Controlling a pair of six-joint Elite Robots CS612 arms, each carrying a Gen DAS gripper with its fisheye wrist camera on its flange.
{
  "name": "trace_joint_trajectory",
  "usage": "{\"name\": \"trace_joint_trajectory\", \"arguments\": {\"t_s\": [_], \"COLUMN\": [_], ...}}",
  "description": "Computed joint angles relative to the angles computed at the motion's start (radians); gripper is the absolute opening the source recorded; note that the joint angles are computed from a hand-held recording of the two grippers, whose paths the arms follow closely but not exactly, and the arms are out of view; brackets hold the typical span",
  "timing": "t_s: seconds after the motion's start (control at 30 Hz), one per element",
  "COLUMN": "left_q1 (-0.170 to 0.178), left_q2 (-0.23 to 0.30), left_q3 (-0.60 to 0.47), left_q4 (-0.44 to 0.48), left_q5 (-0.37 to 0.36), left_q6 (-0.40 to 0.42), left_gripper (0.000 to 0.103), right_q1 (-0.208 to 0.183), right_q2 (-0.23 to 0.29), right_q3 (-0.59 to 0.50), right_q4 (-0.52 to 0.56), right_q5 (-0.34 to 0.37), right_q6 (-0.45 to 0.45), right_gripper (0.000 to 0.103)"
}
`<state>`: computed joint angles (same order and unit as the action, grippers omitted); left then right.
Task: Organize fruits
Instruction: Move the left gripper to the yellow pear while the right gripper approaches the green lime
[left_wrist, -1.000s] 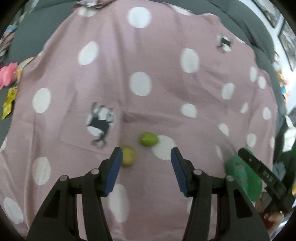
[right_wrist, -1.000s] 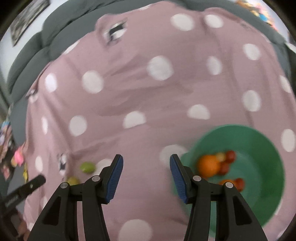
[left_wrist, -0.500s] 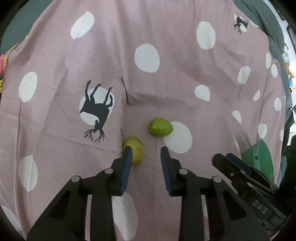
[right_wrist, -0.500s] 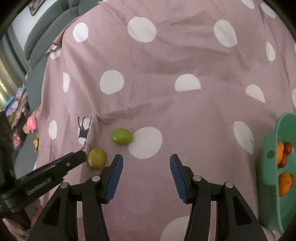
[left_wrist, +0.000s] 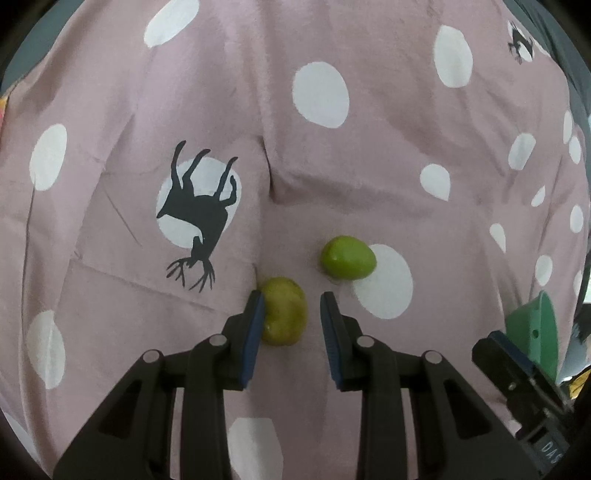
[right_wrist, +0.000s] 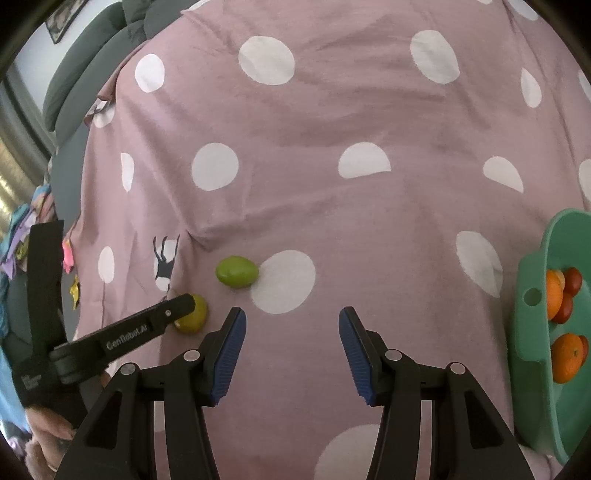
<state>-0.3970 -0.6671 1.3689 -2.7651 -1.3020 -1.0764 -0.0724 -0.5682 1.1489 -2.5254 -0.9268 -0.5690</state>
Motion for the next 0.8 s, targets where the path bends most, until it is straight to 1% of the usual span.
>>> {"name": "trace_joint_trajectory", "arguments": {"t_s": [0.07, 0.13, 0.27, 0.33, 0.37, 0.5, 0.57, 0.6, 0.7, 0.73, 0.8], "left_q1": [0.001, -0.002, -0.007, -0.009, -0.009, -0.004, -0.004, -0.006, -0.016, -0.015, -0.006], "left_q2": [0.002, 0.006, 0.009, 0.010, 0.008, -0.001, -0.005, -0.007, -0.010, -0.007, 0.002], "left_q3": [-0.004, -0.010, -0.026, -0.034, -0.030, 0.000, 0.007, 0.007, -0.003, -0.008, -0.019], "left_q4": [0.005, 0.012, 0.056, 0.077, 0.069, -0.025, -0.040, -0.029, 0.044, 0.054, 0.059], "left_q5": [0.002, 0.019, 0.043, 0.043, 0.035, -0.030, -0.032, -0.014, 0.063, 0.058, 0.010], "left_q6": [0.011, 0.014, 0.015, 0.023, 0.027, 0.026, 0.013, 0.007, -0.008, -0.003, -0.006], "left_gripper": [0.029, 0.029, 0.029, 0.029, 0.029, 0.028, 0.028, 0.028, 0.028, 0.028, 0.028], "right_q1": [0.000, 0.001, 0.006, 0.007, 0.007, 0.004, 0.004, 0.004, 0.003, 0.002, 0.001], "right_q2": [0.000, 0.001, 0.001, 0.001, 0.000, 0.001, 0.001, 0.001, 0.003, 0.003, 0.003], "right_q3": [-0.001, -0.002, -0.002, -0.001, -0.001, -0.001, 0.001, 0.000, -0.003, -0.004, -0.004], "right_q4": [0.002, 0.007, 0.016, 0.016, 0.016, 0.008, 0.000, -0.001, -0.001, 0.000, 0.000], "right_q5": [0.001, -0.002, -0.024, -0.029, -0.027, -0.024, -0.028, -0.030, -0.032, -0.032, -0.029], "right_q6": [0.000, 0.001, -0.008, -0.010, -0.011, -0.002, 0.009, 0.012, 0.022, 0.024, 0.024], "right_gripper": [0.053, 0.053, 0.053, 0.053, 0.053, 0.053, 0.053, 0.053, 0.053, 0.053, 0.053]}}
